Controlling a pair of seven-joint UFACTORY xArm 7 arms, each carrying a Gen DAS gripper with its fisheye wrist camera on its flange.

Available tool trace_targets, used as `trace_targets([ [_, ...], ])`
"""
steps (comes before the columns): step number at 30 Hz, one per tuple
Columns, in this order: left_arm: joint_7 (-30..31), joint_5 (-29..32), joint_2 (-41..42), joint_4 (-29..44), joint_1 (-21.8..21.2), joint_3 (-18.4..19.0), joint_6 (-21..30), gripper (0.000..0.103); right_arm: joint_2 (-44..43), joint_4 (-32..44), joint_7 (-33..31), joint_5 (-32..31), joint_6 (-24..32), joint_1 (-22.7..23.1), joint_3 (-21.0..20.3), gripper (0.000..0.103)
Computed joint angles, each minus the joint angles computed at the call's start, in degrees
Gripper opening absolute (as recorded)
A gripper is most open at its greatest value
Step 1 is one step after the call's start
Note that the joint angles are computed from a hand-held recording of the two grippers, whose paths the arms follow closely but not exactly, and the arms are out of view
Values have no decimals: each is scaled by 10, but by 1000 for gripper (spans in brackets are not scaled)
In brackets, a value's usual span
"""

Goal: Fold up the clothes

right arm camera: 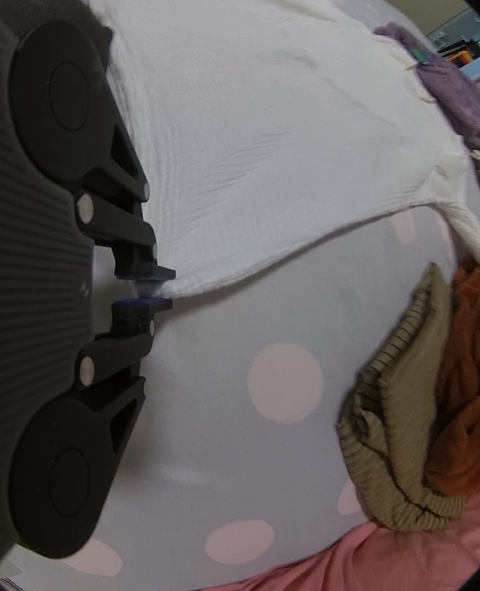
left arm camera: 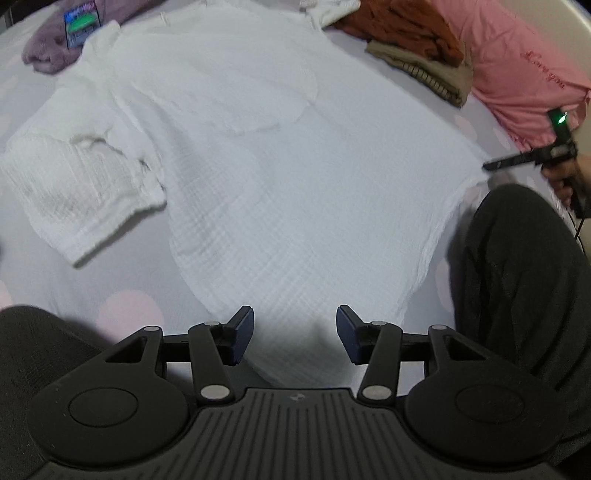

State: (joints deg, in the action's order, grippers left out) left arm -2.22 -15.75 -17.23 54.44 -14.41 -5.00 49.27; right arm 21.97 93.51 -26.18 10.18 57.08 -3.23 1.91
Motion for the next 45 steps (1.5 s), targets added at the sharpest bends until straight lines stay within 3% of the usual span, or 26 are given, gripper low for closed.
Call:
trace_targets([
  [5, -24, 20, -26, -14, 22, 10, -13, 47, 13, 23, 22, -79, 9, 31, -13, 27],
  [8, -39, 30, -30, -13, 46, 27, -11, 47, -10, -6, 39, -144, -68, 61, -19, 29],
  [10, -61, 42, -21, -3, 68, 34, -12, 48, -24, -21, 30, -147, -103, 70, -6, 29],
  [14, -87, 102, 26, 38, 96, 29, 6, 51, -51, -53, -17, -114, -157, 95, 34, 31],
  [18, -92, 97, 73, 75, 108, 40, 44, 52, -77, -92, -88, -66, -216, 126, 72, 32],
  [27, -133, 45, 123, 86, 144, 62, 38, 52, -89, -136, -334, 106, -273, 203, 159, 35],
  [31, -143, 31, 158, 101, 151, 62, 40, 52, -47, -128, -384, 86, -316, 257, 171, 36],
  [36, -139, -6, 193, 118, 161, 61, 49, 53, 0, -118, -373, 12, -373, 311, 162, 36],
  [38, -138, -8, 198, 121, 163, 60, 50, 44, 14, -115, -356, -31, -400, 333, 149, 37],
  [39, -137, -5, 198, 121, 164, 60, 49, 22, 22, -114, -336, -63, -417, 352, 132, 37],
  [40, -134, -6, 195, 117, 165, 60, 44, 11, 30, -112, -312, -99, -434, 374, 110, 37],
  [42, -111, -30, 179, 101, 170, 62, 32, 6, 41, -99, -282, -135, -427, 388, 97, 34],
  [43, -105, -32, 169, 92, 171, 63, 27, 6, 45, -89, -276, -136, -410, 382, 106, 13],
  [44, -103, -27, 158, 84, 171, 63, 22, 6, 50, -79, -272, -137, -394, 377, 114, 0],
  [45, -104, -18, 143, 73, 172, 64, 16, 6, 55, -68, -268, -136, -377, 374, 121, 0],
])
